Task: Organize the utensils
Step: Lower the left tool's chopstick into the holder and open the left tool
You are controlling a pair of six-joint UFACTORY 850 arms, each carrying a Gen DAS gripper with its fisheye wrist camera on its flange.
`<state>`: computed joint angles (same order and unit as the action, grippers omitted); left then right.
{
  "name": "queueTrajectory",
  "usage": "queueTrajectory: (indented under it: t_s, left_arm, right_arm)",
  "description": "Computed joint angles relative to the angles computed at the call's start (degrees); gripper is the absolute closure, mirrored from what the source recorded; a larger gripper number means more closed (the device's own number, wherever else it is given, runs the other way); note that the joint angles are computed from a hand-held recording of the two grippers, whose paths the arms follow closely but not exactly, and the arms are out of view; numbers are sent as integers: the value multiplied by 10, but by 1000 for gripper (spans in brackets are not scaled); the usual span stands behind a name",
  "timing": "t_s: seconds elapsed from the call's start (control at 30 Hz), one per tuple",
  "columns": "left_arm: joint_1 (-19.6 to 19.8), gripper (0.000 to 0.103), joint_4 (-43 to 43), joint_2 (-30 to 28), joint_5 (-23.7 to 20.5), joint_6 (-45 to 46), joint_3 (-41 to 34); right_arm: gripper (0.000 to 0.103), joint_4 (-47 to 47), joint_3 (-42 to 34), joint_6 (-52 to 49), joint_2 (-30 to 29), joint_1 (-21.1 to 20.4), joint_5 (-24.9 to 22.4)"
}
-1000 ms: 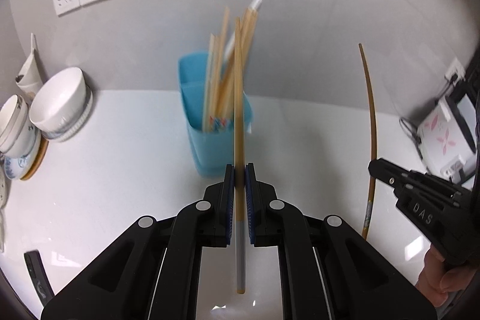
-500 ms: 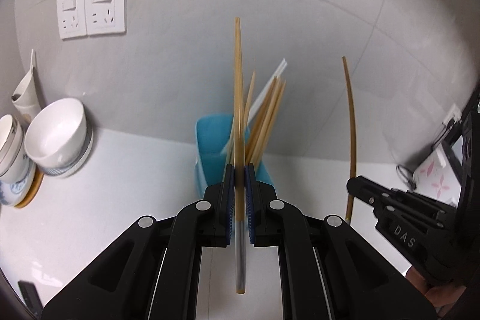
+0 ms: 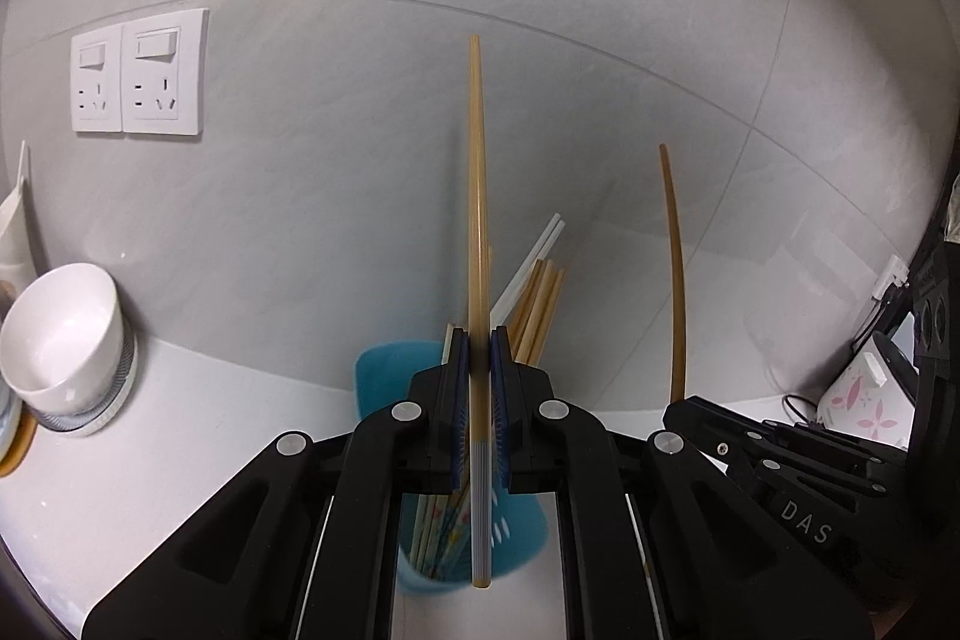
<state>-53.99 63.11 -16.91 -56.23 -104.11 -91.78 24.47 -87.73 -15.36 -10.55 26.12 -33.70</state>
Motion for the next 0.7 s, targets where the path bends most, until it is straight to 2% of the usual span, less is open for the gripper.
queueTrajectory:
  t_s: [0.23,0.7]
  left_arm:
    - [8,96,38,-9,18,-26,20]
    - [12,96,8,-32,24,7,13]
  right_arm:
    - [97,7,3,-3,-6,-5,6]
    - [97,10,5,-2,-11,-4,3]
